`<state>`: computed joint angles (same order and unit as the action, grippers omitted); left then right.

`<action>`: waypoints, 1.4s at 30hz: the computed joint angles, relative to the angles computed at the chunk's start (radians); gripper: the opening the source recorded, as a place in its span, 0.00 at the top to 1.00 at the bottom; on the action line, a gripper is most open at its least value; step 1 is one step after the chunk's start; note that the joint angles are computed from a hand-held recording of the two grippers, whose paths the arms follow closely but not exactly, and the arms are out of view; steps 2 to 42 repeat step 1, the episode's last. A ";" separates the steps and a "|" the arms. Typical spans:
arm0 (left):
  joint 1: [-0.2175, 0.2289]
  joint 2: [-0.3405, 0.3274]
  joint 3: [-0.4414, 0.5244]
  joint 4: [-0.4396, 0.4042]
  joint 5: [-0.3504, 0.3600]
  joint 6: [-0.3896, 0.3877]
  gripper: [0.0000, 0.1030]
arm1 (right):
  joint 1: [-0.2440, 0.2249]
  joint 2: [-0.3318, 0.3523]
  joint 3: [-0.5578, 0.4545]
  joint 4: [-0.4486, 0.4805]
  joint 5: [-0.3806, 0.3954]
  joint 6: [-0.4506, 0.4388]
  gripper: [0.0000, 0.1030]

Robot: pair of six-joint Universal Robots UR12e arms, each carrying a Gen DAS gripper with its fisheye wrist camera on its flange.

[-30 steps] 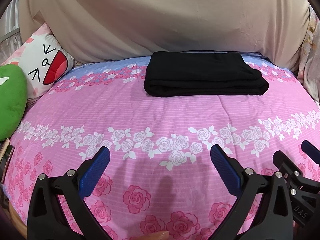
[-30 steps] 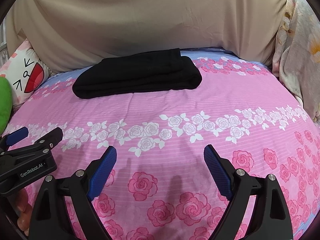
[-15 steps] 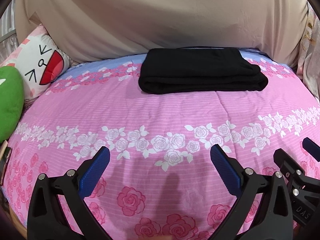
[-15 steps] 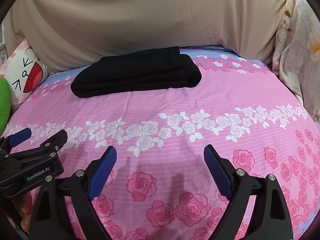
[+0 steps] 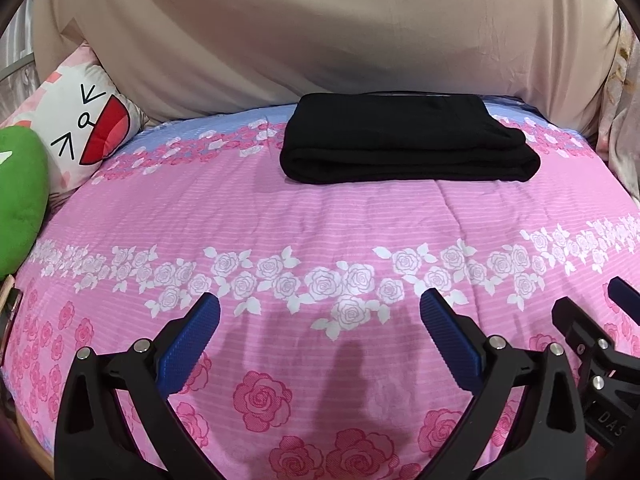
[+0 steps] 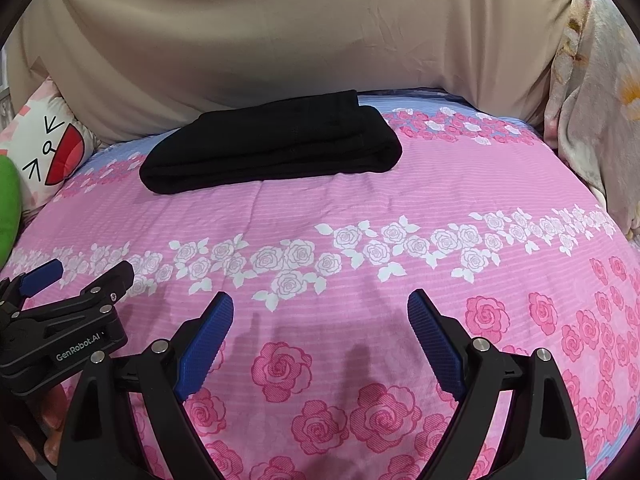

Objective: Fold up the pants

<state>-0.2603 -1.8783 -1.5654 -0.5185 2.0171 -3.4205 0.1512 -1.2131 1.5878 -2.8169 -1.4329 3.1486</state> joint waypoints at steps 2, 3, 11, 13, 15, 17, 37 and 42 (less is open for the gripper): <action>0.001 0.001 -0.001 0.001 -0.007 0.002 0.05 | -0.001 0.000 0.000 -0.001 0.002 -0.001 0.16; 0.001 0.001 -0.001 0.001 -0.007 0.002 0.05 | -0.001 0.000 0.000 -0.001 0.002 -0.001 0.16; 0.001 0.001 -0.001 0.001 -0.007 0.002 0.05 | -0.001 0.000 0.000 -0.001 0.002 -0.001 0.16; 0.001 0.001 -0.001 0.001 -0.007 0.002 0.05 | -0.001 0.000 0.000 -0.001 0.002 -0.001 0.16; 0.001 0.001 -0.001 0.001 -0.007 0.002 0.05 | -0.001 0.000 0.000 -0.001 0.002 -0.001 0.16; 0.001 0.001 -0.001 0.001 -0.007 0.002 0.05 | -0.001 0.000 0.000 -0.001 0.002 -0.001 0.16; 0.001 0.001 -0.001 0.001 -0.007 0.002 0.05 | -0.001 0.000 0.000 -0.001 0.002 -0.001 0.16; 0.001 0.001 -0.001 0.001 -0.007 0.002 0.05 | -0.001 0.000 0.000 -0.001 0.002 -0.001 0.16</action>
